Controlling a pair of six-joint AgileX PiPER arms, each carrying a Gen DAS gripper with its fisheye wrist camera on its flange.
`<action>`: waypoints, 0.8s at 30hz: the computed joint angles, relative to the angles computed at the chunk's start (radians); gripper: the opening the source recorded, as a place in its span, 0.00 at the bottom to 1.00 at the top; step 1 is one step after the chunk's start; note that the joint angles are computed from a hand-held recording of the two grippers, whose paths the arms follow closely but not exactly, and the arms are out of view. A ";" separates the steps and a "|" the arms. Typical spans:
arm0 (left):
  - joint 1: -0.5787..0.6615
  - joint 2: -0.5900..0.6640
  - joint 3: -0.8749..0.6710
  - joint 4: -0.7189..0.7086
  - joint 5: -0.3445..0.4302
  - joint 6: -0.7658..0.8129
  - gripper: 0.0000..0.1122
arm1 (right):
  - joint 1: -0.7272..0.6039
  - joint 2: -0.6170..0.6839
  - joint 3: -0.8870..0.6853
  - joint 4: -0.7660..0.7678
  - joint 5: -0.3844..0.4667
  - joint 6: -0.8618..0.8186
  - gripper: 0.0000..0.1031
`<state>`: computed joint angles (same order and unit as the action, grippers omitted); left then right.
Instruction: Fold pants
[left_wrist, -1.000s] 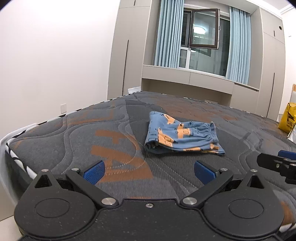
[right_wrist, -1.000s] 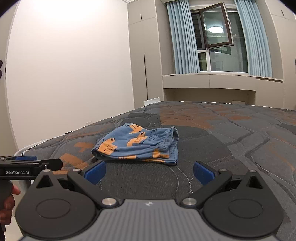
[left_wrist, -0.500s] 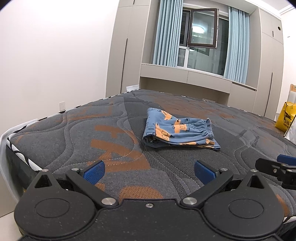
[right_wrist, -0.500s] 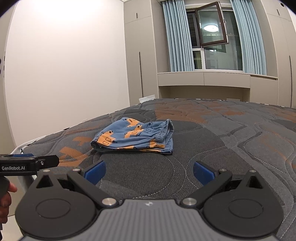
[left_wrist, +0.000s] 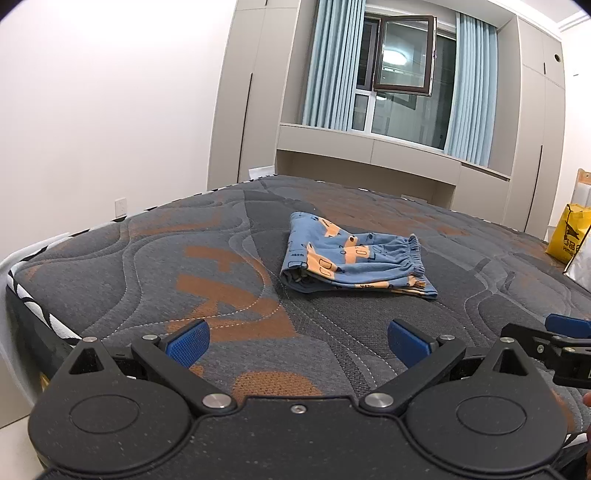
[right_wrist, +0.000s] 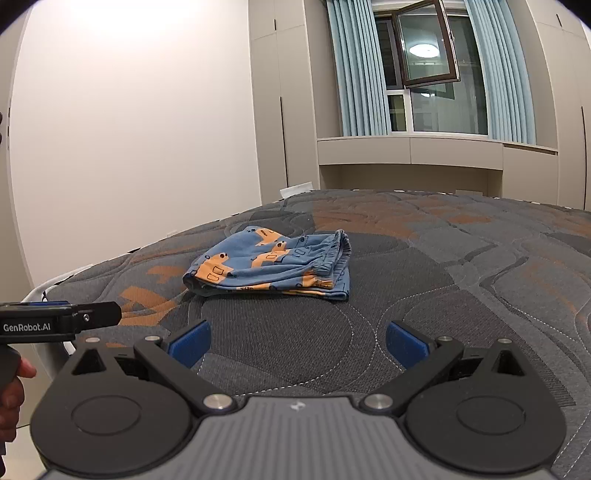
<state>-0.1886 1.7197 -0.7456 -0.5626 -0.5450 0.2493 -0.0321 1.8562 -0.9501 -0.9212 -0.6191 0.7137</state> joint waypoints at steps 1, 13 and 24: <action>-0.002 0.001 -0.003 -0.003 0.002 0.002 0.91 | 0.003 0.001 -0.002 0.001 0.003 0.000 1.00; -0.006 0.030 -0.022 0.033 0.001 -0.021 0.91 | 0.014 0.011 -0.013 -0.003 0.021 0.001 1.00; 0.004 0.063 -0.047 0.032 0.003 -0.022 0.91 | 0.019 0.029 -0.035 -0.011 0.039 0.016 1.00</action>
<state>-0.1847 1.7829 -0.7929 -0.5307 -0.5423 0.2275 -0.0130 1.8851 -0.9852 -0.9319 -0.5804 0.7296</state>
